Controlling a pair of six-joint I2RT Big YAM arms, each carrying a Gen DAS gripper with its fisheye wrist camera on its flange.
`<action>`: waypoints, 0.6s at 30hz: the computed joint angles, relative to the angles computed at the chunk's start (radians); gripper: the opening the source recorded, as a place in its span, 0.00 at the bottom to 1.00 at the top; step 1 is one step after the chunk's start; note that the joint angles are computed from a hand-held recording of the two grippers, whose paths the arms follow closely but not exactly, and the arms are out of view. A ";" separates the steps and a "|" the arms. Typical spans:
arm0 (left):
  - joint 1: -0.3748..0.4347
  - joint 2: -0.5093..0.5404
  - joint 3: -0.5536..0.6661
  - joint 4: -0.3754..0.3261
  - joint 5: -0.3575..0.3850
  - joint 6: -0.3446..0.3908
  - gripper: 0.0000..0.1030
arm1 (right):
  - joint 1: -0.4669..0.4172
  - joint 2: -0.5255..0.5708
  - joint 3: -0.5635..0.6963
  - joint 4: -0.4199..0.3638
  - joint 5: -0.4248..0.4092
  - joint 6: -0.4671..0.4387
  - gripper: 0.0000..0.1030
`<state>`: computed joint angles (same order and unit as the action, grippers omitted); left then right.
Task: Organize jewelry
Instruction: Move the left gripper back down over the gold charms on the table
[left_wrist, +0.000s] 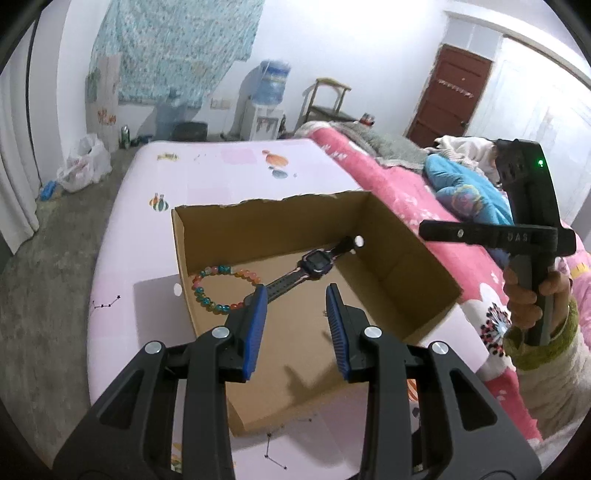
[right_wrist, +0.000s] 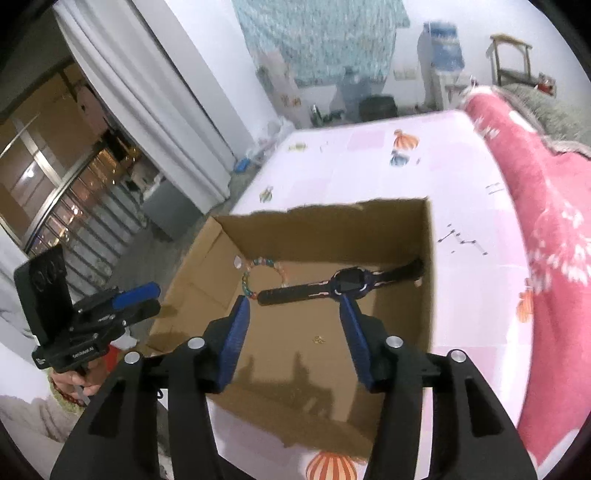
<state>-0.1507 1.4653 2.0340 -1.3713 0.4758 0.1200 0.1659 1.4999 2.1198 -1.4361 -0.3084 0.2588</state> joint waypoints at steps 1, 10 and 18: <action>0.003 -0.034 -0.036 0.021 0.013 0.011 0.33 | -0.001 -0.031 -0.029 0.021 0.011 -0.001 0.50; 0.023 -0.202 -0.226 -0.004 0.233 0.158 0.53 | -0.019 -0.315 -0.336 0.172 0.029 0.041 0.51; -0.133 -0.255 -0.421 0.015 0.142 0.132 0.56 | 0.021 -0.441 -0.615 0.208 0.006 0.185 0.47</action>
